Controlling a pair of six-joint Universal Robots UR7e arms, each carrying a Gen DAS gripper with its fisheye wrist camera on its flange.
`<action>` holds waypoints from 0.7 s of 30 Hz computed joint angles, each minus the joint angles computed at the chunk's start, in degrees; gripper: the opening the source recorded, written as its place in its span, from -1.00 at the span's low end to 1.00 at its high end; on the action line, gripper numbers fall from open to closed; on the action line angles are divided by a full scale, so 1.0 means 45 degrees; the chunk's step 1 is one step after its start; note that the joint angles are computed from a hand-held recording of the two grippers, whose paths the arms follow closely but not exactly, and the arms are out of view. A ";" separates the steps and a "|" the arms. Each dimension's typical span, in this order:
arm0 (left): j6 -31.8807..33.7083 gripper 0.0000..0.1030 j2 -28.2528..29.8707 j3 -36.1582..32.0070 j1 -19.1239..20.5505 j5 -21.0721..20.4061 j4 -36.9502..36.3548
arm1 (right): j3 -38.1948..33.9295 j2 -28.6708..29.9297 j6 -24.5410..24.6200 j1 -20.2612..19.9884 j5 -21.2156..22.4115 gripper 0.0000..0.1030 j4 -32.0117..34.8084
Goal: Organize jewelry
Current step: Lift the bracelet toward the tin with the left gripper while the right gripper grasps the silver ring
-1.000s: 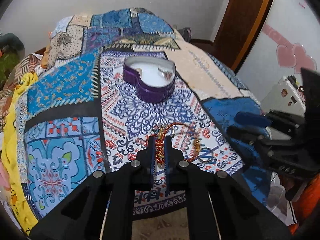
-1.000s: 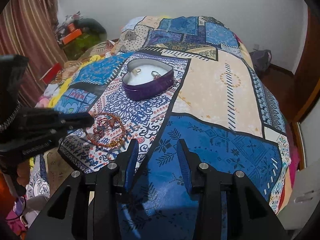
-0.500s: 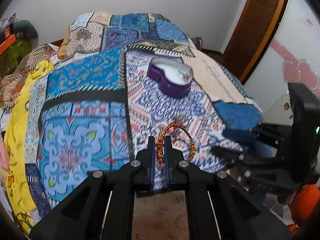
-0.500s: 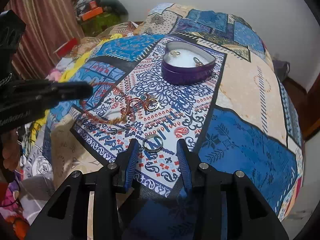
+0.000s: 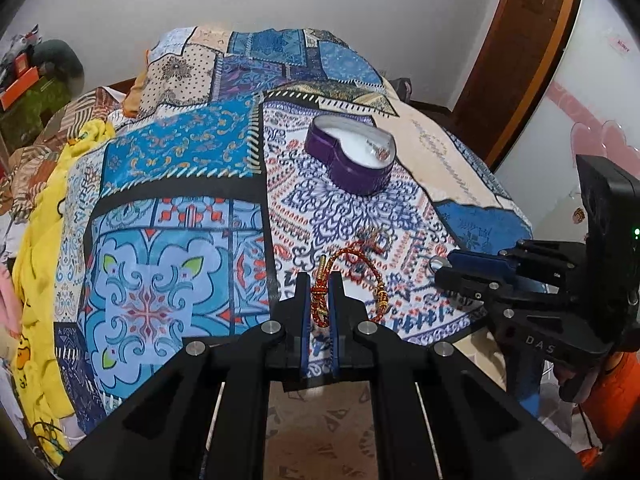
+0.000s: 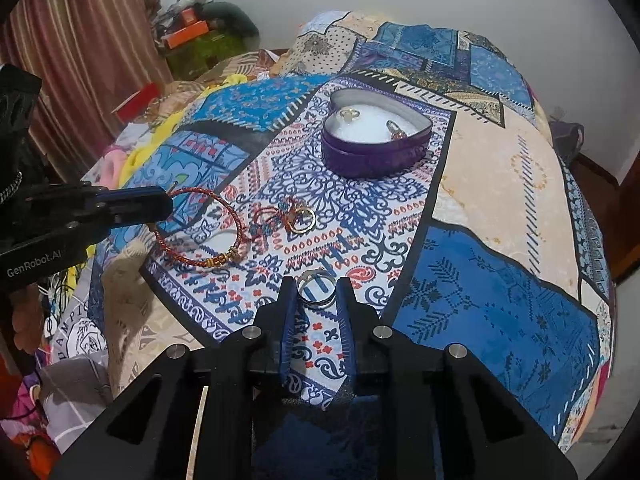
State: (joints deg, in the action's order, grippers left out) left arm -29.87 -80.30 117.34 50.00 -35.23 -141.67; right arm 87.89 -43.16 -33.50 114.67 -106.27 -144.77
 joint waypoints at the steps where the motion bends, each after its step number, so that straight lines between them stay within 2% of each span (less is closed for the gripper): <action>1: 0.0073 -0.87 0.0020 -0.0034 -0.0014 0.0022 -0.0080 | -0.0016 -0.0023 0.0040 -0.0007 0.0118 -0.65 -0.0025; 14: 0.2019 -0.87 0.0915 -0.1062 -0.0023 0.0629 -0.2024 | -0.0659 0.0183 0.0147 0.0152 0.0527 -0.65 -0.1319; 21: 0.2873 -0.87 0.1487 -0.1767 0.0278 0.0462 -0.2726 | -0.1159 0.0481 -0.0128 0.0190 0.0592 -0.65 -0.1766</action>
State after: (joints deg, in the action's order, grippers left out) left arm -16.94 -73.61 109.39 51.25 -33.15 -153.94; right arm 82.68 -41.00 -34.07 115.52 -103.60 -152.71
